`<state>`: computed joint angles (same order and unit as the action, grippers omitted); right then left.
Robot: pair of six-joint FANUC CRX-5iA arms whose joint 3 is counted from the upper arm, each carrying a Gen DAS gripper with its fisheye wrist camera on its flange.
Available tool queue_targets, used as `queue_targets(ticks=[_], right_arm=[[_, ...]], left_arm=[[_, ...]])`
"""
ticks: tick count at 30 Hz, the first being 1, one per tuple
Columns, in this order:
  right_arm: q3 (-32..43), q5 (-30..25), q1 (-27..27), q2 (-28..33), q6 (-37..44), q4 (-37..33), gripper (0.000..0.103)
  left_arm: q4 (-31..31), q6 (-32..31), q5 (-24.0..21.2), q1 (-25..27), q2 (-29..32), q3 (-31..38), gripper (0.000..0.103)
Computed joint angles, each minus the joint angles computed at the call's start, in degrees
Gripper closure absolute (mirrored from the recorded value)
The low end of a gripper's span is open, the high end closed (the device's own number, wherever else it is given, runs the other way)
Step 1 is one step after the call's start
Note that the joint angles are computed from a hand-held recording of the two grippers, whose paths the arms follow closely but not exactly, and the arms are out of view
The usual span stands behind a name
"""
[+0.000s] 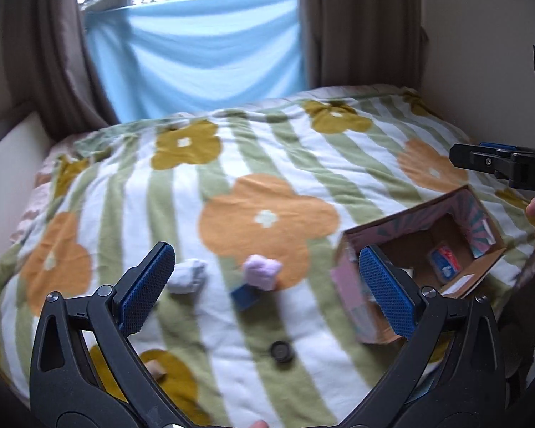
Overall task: Organize objects
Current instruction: 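Grasp the beige tape roll with the left tool while the right tool grasps the pink fluffy item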
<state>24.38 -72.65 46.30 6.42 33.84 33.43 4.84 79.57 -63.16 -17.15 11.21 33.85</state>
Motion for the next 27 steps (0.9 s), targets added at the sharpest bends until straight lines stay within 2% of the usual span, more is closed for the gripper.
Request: queue_targets(ticks=[7,14,21,27], right_arm=[[12.25,0.59,1.56,10.60,5.19,-5.82,0.005],[20.10,0.10,1.47,19.22,7.11,-12.35,0.005],[22.86,-0.62,0.04,25.57,4.88,-15.21,0.005],[24.12,-1.95,-1.04,29.14,2.44,-15.76,0.005]], left_arm=[[1.86,-0.51,1.90,9.07,-5.69,-9.35,0.000],[3.46,0.53,3.20,17.29,-9.38,-20.21,0.000],[6.97,1.22,5.40,20.76,-9.42,-30.06,0.002],[9.36,2.55,6.85,22.01,-7.73,-35.01,0.007]])
